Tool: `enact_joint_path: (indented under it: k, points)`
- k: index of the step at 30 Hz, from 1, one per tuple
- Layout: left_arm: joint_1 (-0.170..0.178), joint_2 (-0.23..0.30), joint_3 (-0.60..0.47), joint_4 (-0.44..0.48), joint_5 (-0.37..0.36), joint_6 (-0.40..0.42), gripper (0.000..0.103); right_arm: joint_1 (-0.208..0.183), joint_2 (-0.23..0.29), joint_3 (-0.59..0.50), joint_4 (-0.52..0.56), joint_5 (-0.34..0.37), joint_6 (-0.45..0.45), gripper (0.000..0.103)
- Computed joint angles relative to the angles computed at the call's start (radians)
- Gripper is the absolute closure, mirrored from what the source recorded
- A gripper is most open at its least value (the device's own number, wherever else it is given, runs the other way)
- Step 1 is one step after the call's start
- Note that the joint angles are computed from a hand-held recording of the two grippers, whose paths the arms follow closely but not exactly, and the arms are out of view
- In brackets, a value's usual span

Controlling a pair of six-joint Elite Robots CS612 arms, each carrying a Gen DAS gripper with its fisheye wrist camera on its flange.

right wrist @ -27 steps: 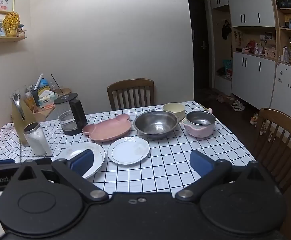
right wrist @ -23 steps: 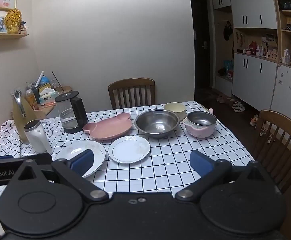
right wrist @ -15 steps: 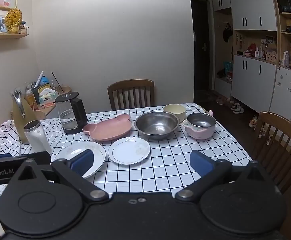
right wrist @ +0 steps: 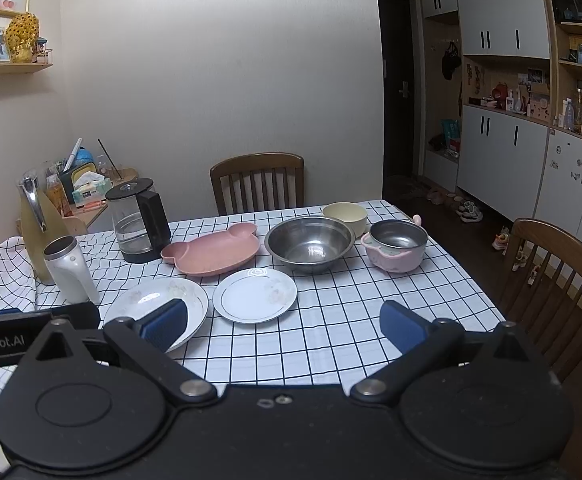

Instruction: Organize plates and bowls

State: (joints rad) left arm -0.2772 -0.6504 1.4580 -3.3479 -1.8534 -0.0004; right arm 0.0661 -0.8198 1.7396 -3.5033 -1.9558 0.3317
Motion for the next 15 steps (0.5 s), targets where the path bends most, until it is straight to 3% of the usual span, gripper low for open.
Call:
enact_joint_path:
  k: [15]
  points:
    - [0.000,0.001,0.005,-0.006,0.001,0.000,0.000,0.001,-0.002,-0.001,0.009,-0.005,-0.003,0.000]
